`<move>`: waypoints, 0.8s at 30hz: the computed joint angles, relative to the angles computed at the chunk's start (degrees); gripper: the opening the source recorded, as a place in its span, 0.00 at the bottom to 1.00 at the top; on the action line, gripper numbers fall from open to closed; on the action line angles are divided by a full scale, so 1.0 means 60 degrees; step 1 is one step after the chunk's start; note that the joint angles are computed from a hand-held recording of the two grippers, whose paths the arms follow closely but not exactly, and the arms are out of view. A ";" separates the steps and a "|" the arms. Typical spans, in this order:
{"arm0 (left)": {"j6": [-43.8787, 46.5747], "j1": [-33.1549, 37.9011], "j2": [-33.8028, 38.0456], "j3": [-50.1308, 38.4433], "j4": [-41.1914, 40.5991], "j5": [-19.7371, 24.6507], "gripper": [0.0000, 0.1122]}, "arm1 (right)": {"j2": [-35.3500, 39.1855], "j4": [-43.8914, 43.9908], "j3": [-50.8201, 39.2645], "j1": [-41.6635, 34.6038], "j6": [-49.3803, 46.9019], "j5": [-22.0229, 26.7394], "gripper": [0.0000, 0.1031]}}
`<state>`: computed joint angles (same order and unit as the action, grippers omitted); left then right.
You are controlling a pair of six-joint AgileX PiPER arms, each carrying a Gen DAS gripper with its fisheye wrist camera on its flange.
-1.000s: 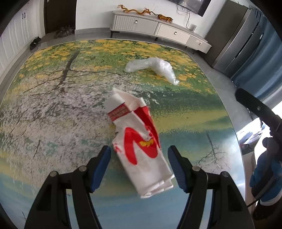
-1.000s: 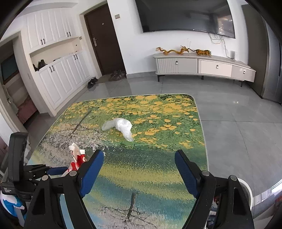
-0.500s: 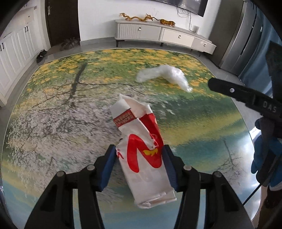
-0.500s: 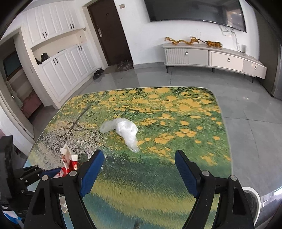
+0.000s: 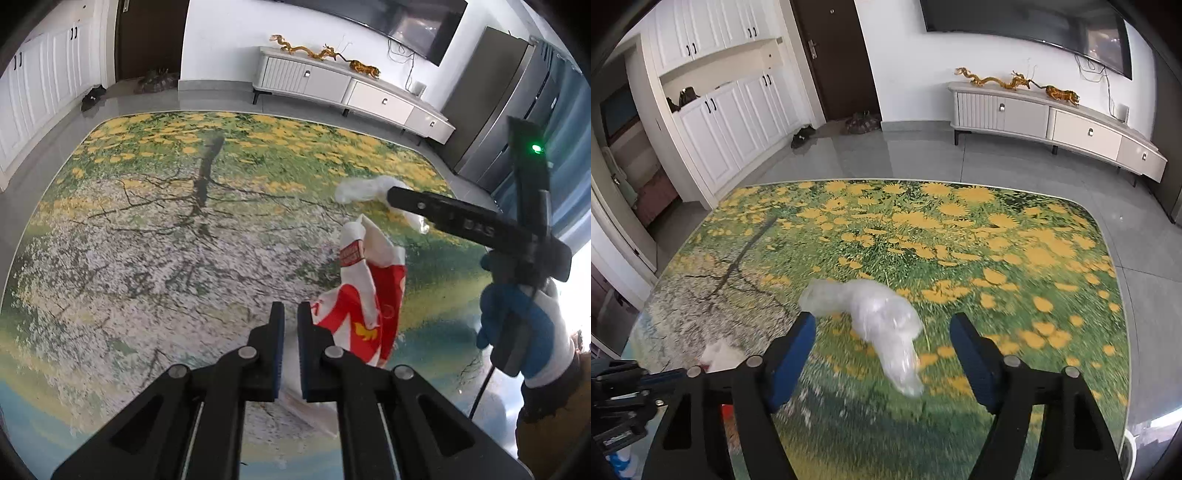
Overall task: Collect trash
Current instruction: 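Grasp the white plastic bag with the right tool, then carry both bags over the bin and open both tools to drop them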
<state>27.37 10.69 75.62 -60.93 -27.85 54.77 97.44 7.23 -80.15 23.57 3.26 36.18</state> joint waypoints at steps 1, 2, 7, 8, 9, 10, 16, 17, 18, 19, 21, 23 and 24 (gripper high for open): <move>0.0129 0.0086 0.0020 0.0021 -0.0096 0.0050 0.05 | 0.0145 -0.0054 -0.0123 0.0015 0.0018 0.0013 0.65; 0.0272 0.0155 0.0048 0.0048 -0.0193 0.0115 0.05 | 0.0234 -0.0077 -0.0197 0.0015 0.0006 0.0038 0.64; 0.0577 0.0164 -0.0161 0.0280 -0.0408 0.0173 0.05 | 0.0505 -0.0150 -0.0375 0.0033 -0.0012 0.0094 0.46; 0.0618 0.0139 -0.0209 0.0342 -0.0438 0.0115 0.05 | 0.0472 -0.0104 -0.0321 0.0021 -0.0048 0.0045 0.42; 0.0696 0.0135 -0.0262 0.0391 -0.0498 0.0083 0.03 | 0.0452 -0.0053 -0.0281 0.0021 -0.0093 -0.0001 0.33; 0.0743 0.0147 -0.0317 0.0421 -0.0531 0.0069 0.01 | 0.0423 -0.0019 -0.0234 0.0007 -0.0132 -0.0029 0.33; 0.1028 0.0459 -0.0664 0.0493 -0.0835 0.0137 0.00 | -0.0003 0.0284 0.0234 0.0022 -0.0404 -0.0357 0.32; 0.1065 0.0546 -0.0655 0.0441 -0.0874 0.0211 0.00 | -0.0085 0.0288 0.0299 0.0039 -0.0411 -0.0379 0.32; 0.1172 0.0654 -0.0587 0.0374 -0.0967 0.0298 0.00 | -0.0215 0.0302 0.0411 0.0061 -0.0417 -0.0421 0.32; 0.1274 0.0818 -0.0564 0.0320 -0.1107 0.0469 0.00 | -0.0315 0.0322 0.0485 0.0083 -0.0426 -0.0445 0.32; 0.1582 0.1359 -0.0499 0.0205 -0.1640 0.1065 0.00 | -0.0552 0.0319 0.0651 0.0146 -0.0391 -0.0500 0.32; 0.1724 0.1655 -0.0619 0.0230 -0.1849 0.1336 0.03 | -0.0802 0.0347 0.0804 0.0182 -0.0373 -0.0518 0.32; 0.1786 0.1764 -0.0658 0.0236 -0.1938 0.1496 0.05 | -0.0900 0.0352 0.0862 0.0203 -0.0347 -0.0532 0.32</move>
